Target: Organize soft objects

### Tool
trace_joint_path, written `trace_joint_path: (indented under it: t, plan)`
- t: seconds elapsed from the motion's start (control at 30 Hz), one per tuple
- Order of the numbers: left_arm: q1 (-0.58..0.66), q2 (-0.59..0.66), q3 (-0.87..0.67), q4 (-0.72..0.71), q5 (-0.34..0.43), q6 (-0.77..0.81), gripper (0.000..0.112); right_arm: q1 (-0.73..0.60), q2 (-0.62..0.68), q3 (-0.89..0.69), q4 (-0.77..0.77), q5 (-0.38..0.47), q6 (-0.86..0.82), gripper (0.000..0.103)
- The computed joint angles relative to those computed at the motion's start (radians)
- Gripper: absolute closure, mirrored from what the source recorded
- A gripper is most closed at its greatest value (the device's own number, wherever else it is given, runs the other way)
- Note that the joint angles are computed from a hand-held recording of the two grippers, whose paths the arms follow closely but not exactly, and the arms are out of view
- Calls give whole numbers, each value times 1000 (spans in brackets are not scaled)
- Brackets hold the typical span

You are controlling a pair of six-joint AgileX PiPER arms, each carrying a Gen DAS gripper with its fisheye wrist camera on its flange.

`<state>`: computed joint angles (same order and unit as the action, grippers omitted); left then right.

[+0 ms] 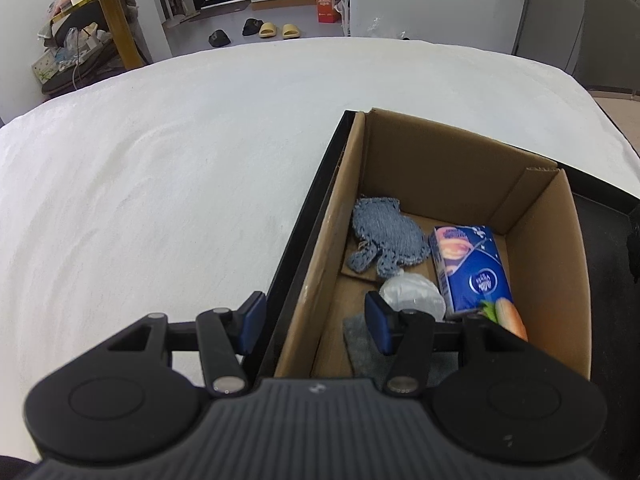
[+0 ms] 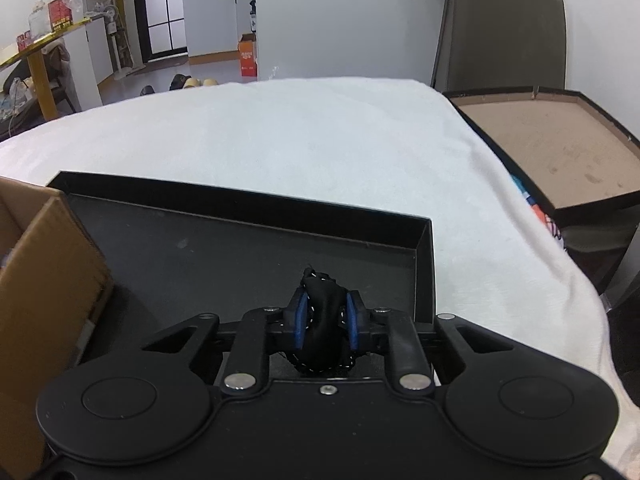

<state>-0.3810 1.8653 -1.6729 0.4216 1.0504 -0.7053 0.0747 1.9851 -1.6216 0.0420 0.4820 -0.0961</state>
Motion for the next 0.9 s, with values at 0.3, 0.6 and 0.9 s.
trace_joint_path:
  t: [0.3,0.6,0.9]
  plan:
    - [9,-62,90,-26,-46,13,59,0,-111,101,71,-33,-16,83]
    - [34,-133,167,-73,-114,47,59,36,-217,203,201,-83,-84,83]
    - [69,-172,235,-130,-182,88,64,112,-241,197,191,-76,-19,82]
